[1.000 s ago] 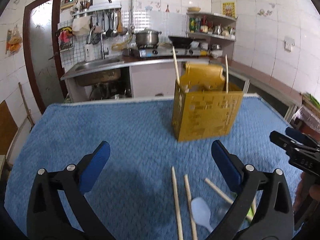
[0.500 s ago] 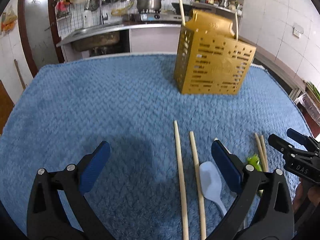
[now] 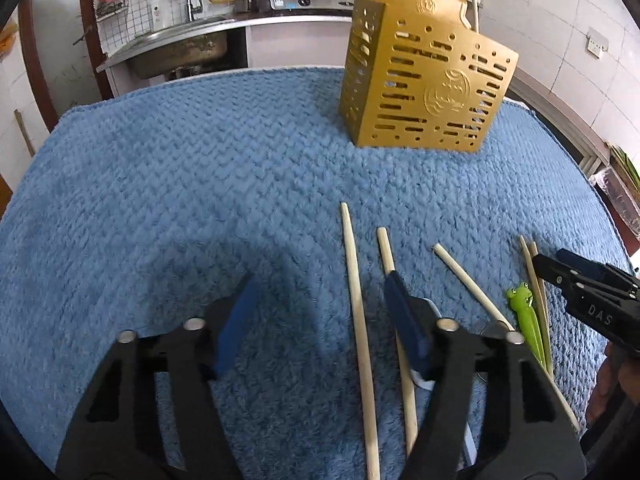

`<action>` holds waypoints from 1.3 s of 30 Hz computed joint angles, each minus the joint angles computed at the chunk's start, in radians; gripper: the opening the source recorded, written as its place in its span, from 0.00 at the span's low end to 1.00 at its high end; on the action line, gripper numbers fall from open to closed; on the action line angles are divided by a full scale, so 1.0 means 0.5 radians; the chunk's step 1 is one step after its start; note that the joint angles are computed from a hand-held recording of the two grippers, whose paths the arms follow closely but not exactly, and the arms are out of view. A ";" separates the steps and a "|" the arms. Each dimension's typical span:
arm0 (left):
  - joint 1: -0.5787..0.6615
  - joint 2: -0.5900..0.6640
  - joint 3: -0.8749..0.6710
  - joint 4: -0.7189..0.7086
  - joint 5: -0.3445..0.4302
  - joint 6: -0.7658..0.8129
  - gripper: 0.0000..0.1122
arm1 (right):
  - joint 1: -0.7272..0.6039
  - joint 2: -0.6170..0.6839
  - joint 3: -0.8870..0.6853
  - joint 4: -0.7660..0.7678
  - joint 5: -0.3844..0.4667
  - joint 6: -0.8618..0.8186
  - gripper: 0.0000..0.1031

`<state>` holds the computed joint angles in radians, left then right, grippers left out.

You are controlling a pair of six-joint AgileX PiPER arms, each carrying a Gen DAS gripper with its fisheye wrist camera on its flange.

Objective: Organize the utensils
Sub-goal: 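Grasp another chopstick with the left tool while the right tool grasps one too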

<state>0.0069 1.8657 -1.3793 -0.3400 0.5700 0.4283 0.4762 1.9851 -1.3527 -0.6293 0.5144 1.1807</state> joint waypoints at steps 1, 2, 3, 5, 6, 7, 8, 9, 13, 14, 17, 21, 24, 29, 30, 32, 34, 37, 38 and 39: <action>-0.003 0.021 -0.029 0.012 0.031 -0.013 0.44 | 0.000 0.010 -0.027 0.033 0.023 -0.033 0.44; -0.005 0.037 -0.052 0.019 0.054 -0.026 0.42 | -0.003 0.018 -0.052 0.078 0.036 -0.079 0.37; -0.007 0.058 -0.079 0.018 0.076 -0.034 0.39 | -0.011 0.030 -0.086 0.173 0.039 -0.171 0.34; -0.015 0.081 -0.112 0.038 0.089 -0.062 0.38 | -0.007 0.061 -0.157 0.237 0.080 -0.247 0.23; -0.023 0.101 -0.142 0.061 0.104 -0.086 0.34 | -0.011 0.067 -0.177 0.298 0.087 -0.299 0.22; -0.033 0.114 -0.161 0.092 0.113 -0.111 0.31 | -0.002 0.080 -0.204 0.292 0.118 -0.294 0.22; -0.041 0.123 -0.175 0.115 0.116 -0.129 0.31 | 0.007 0.097 -0.240 0.295 0.154 -0.309 0.22; -0.049 0.137 -0.200 0.135 0.130 -0.143 0.29 | 0.011 0.105 -0.258 0.300 0.173 -0.317 0.21; -0.071 0.196 -0.311 0.187 0.211 -0.204 0.23 | -0.002 0.117 -0.309 0.413 0.221 -0.414 0.21; -0.076 0.208 -0.338 0.208 0.230 -0.224 0.23 | -0.001 0.120 -0.319 0.430 0.234 -0.432 0.21; -0.109 0.240 -0.384 0.287 0.228 -0.297 0.23 | 0.005 0.176 -0.447 0.475 0.349 -0.503 0.21; -0.159 0.273 -0.431 0.411 0.211 -0.412 0.18 | -0.028 0.223 -0.539 0.524 0.402 -0.588 0.21; -0.162 0.291 -0.467 0.404 0.228 -0.409 0.12 | -0.032 0.262 -0.607 0.519 0.438 -0.608 0.17; -0.107 0.297 -0.484 0.265 0.268 -0.287 0.08 | -0.088 0.194 -0.491 0.636 0.306 -0.667 0.10; -0.097 0.303 -0.496 0.240 0.283 -0.266 0.08 | -0.108 0.175 -0.455 0.687 0.260 -0.696 0.10; -0.084 0.301 -0.490 0.219 0.289 -0.244 0.07 | -0.128 0.160 -0.429 0.752 0.230 -0.743 0.10; -0.081 0.293 -0.485 0.220 0.303 -0.249 0.07 | -0.125 0.147 -0.417 0.746 0.232 -0.734 0.10; -0.087 0.276 -0.474 0.244 0.333 -0.250 0.06 | -0.172 0.118 -0.367 0.932 0.181 -0.853 0.14; -0.078 0.258 -0.449 0.232 0.331 -0.232 0.05 | -0.169 0.118 -0.370 0.940 0.196 -0.866 0.14; -0.075 0.246 -0.434 0.223 0.335 -0.220 0.05 | -0.159 0.117 -0.374 0.921 0.209 -0.857 0.13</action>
<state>-0.0304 1.9889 -1.5961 -0.2284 0.7374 0.3182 0.3968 2.0435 -1.5396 -0.1688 0.6192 0.7520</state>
